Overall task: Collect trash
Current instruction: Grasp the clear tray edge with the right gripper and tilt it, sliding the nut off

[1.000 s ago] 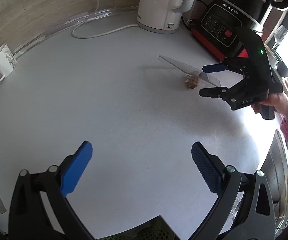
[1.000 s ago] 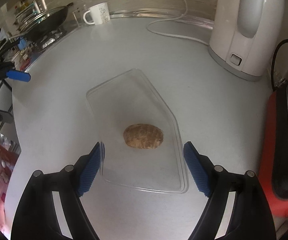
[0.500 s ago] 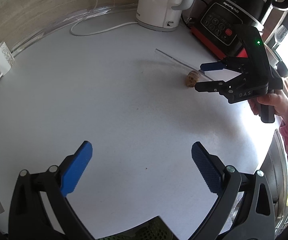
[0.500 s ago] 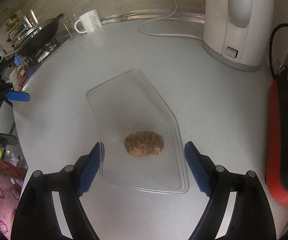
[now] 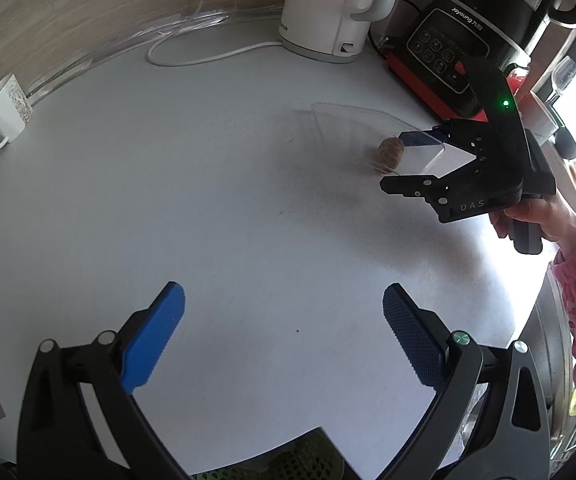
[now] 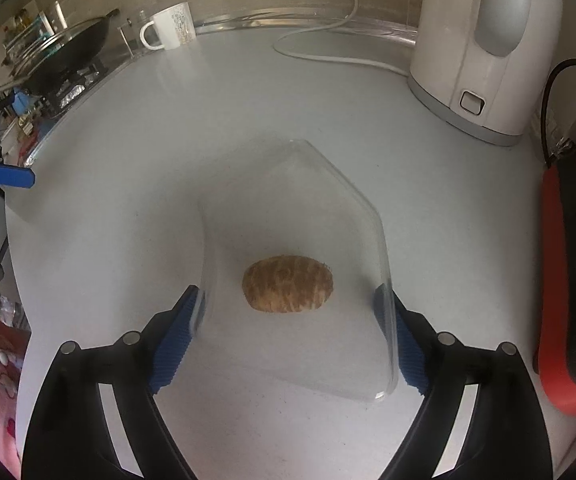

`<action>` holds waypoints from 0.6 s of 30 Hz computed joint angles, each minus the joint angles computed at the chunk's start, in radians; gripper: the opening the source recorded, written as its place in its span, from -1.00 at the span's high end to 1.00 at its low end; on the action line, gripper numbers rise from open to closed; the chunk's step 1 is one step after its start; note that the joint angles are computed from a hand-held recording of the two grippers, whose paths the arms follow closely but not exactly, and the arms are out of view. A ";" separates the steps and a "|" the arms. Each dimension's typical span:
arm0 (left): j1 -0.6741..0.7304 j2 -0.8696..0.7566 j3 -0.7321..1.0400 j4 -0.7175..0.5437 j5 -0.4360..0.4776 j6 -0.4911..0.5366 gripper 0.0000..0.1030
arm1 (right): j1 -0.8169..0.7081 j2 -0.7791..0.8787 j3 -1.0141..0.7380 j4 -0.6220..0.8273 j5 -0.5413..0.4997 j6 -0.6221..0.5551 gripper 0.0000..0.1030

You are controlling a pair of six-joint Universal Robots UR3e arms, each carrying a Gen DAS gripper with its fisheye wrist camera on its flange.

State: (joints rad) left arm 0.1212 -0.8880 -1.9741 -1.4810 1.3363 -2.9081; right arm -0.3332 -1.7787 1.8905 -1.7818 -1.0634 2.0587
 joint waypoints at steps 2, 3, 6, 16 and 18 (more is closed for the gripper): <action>0.000 -0.006 0.001 0.002 0.000 -0.003 -0.84 | 0.002 0.008 -0.007 0.000 0.002 0.007 -0.69; 0.001 -0.005 0.000 0.001 -0.001 -0.004 -0.84 | 0.002 0.010 -0.007 -0.002 0.003 0.009 -0.69; -0.002 -0.005 -0.002 0.004 0.005 -0.004 -0.84 | 0.017 0.013 -0.005 -0.024 -0.007 0.025 -0.69; 0.047 0.033 -0.013 -0.038 -0.019 0.021 -0.84 | 0.103 0.097 -0.110 -0.033 -0.071 0.144 -0.88; 0.062 0.046 -0.017 -0.051 -0.026 0.032 -0.84 | 0.119 0.117 -0.133 -0.042 -0.072 0.161 -0.93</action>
State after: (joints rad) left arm 0.1829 -0.8418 -1.9908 -1.5320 1.3105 -2.8765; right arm -0.2143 -1.6622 1.7579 -1.8241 -1.1356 2.2198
